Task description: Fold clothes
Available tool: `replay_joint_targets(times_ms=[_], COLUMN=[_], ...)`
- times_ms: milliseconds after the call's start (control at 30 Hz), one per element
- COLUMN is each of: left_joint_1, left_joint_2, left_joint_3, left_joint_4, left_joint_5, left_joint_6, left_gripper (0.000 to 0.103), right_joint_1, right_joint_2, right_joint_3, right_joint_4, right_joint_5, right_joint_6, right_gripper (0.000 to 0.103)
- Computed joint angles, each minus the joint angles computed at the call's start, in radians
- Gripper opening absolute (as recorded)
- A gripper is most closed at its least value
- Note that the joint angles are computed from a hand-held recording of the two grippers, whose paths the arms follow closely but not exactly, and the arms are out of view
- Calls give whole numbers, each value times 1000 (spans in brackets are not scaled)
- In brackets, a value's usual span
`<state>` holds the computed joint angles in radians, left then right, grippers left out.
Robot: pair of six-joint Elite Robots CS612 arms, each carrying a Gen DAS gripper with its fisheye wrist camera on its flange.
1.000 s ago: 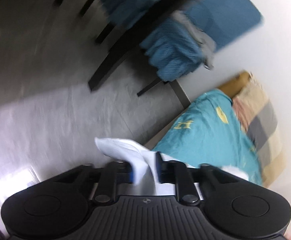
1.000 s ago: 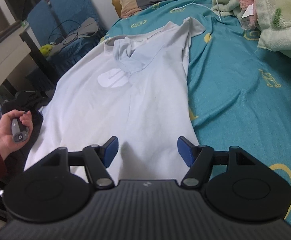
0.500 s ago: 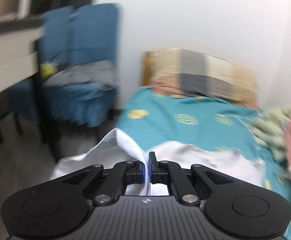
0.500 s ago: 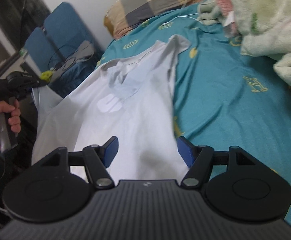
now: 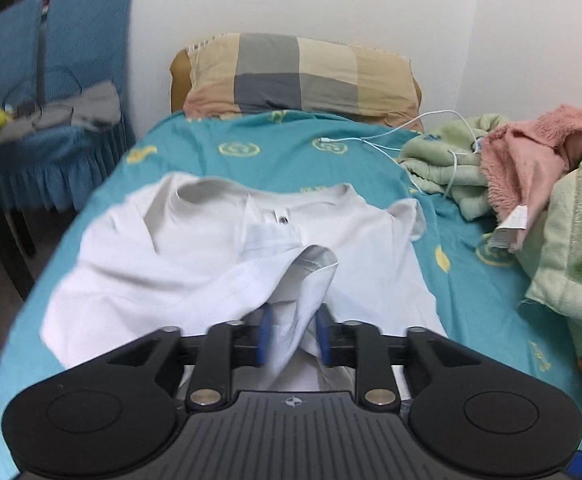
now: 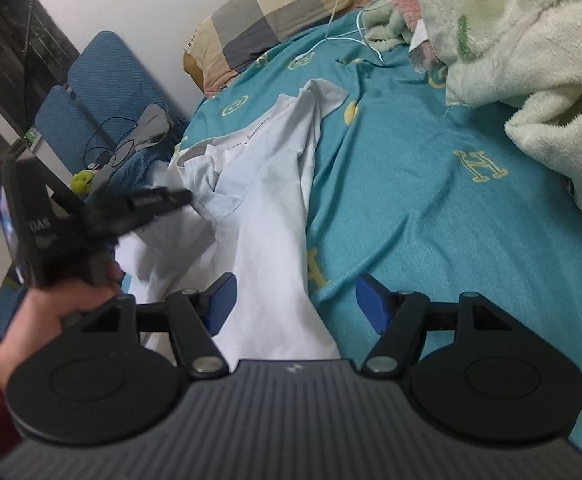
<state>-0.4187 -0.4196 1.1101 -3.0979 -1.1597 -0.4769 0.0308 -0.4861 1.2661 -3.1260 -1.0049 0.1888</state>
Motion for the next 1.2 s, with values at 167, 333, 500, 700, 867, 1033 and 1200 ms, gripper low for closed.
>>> replay_joint_targets(times_ms=[167,333,500,700,867,1033,1200], left_joint_1=[-27,-88,-140,-170,-166,-129,-99], left_joint_2=[-100,-263,-392,-431,-436,-447,-437], left_joint_3=[184,420,580,669,712,763,781], left_joint_4=[-66,-96,-113,-215,-283,-304,-335], left_joint_5=[17,133,167,215,240,206,135], left_joint_6=[-14,-33,-185,-193,-149,-220,-256], left_gripper=[50,62,66,67,67,67,66], right_joint_1=[3,0,2,4,33,100,180], right_joint_2=[9,12,5,-25,-43,12,97], right_joint_3=[-13,-6,23,87,75,-85,-281], right_joint_4=[-2,-62,-164,-293,-239,-61,205], right_joint_5=[11,50,106,184,219,193,37], right_joint_6=[-20,-28,-107,-215,-348,-487,-729], right_gripper=[69,69,69,68,65,66,63])
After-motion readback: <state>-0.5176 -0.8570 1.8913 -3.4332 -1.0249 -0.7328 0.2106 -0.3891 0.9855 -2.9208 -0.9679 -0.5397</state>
